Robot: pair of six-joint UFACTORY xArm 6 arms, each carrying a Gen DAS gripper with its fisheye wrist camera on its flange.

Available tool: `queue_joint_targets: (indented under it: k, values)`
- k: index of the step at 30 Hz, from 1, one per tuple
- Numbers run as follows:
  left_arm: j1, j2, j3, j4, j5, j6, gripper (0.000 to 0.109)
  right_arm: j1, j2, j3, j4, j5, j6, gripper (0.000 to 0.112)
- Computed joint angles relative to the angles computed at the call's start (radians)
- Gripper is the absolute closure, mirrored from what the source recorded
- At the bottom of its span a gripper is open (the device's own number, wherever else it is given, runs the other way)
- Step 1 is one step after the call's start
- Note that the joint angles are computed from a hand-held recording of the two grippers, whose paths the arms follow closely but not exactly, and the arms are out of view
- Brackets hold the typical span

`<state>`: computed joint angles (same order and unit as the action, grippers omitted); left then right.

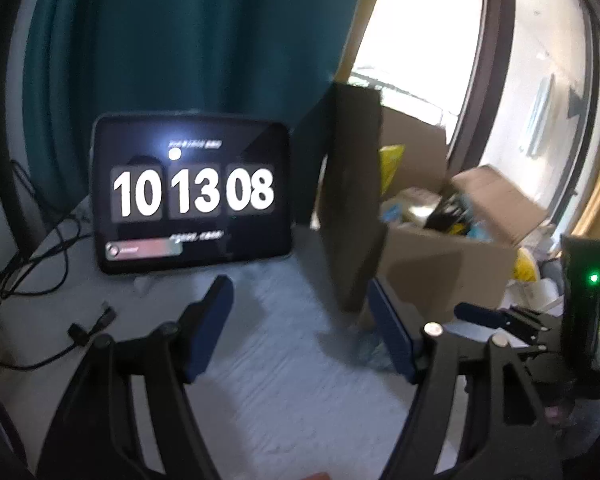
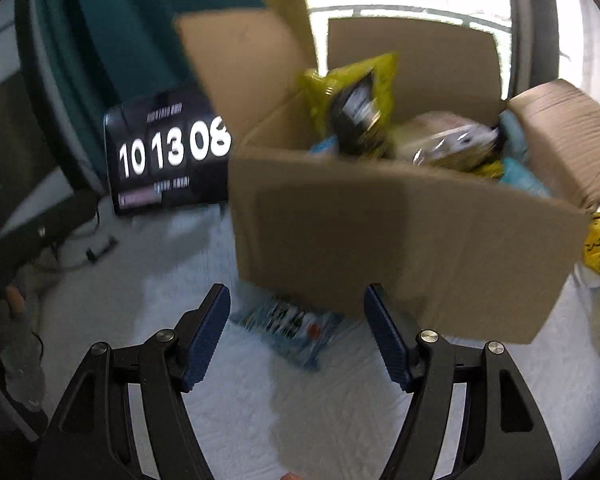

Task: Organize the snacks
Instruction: 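Withdraw both open tools from the box toward the blue-white packet, then close the right tool on the blue-white snack packet on the table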

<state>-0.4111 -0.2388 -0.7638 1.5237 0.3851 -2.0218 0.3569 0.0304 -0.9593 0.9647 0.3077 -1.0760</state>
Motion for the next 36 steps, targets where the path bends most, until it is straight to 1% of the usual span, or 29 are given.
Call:
queue_joint_targets:
  k: [7,9,13,16,19,21,22,23,25,27,29,31,32,36]
  values:
    - [0.029,0.044,0.021,0.019,-0.016,-0.048,0.037,0.045,0.063,-0.008,-0.078,-0.009,-0.005,0.04]
    - [0.032,0.052,0.022,0.017,-0.017,-0.054,0.037,0.05,0.088,-0.027,-0.097,-0.005,-0.006,0.04]
    - [0.048,0.081,0.016,-0.001,-0.041,-0.044,0.037,0.059,0.142,-0.059,-0.151,-0.03,0.018,0.04]
    - [0.052,0.082,0.015,-0.007,-0.048,-0.043,0.037,0.057,0.174,-0.084,-0.139,-0.033,0.004,0.04]
    - [0.053,0.083,0.013,-0.015,-0.043,-0.038,0.037,0.063,0.198,-0.091,-0.141,-0.065,0.002,0.04]
    - [0.056,0.087,0.012,-0.02,-0.047,-0.04,0.037,0.066,0.222,-0.094,-0.197,-0.098,0.049,0.04]
    - [0.059,0.09,0.012,-0.017,-0.051,-0.043,0.037,0.062,0.231,-0.098,-0.202,-0.101,0.053,0.04]
    - [0.057,0.091,0.012,-0.02,-0.049,-0.041,0.037,0.054,0.233,-0.108,-0.166,-0.08,0.031,0.04]
    - [0.056,0.093,0.012,-0.023,-0.045,-0.036,0.037,0.041,0.238,-0.124,-0.15,-0.053,0.038,0.04]
    - [0.056,0.096,0.011,-0.025,-0.045,-0.035,0.037,0.039,0.234,-0.124,-0.133,-0.048,0.024,0.045]
    - [0.055,0.096,0.011,-0.02,-0.044,-0.04,0.037,0.043,0.223,-0.11,-0.131,-0.064,0.018,0.051]
    - [0.056,0.097,0.012,-0.011,-0.042,-0.05,0.037,0.042,0.213,-0.102,-0.121,-0.056,0.01,0.053]
    - [0.056,0.098,0.012,-0.01,-0.042,-0.051,0.037,0.041,0.204,-0.096,-0.113,-0.05,0.006,0.058]
    - [0.049,0.092,0.017,-0.001,-0.033,-0.062,0.037,0.041,0.154,-0.054,-0.092,-0.039,-0.02,0.061]
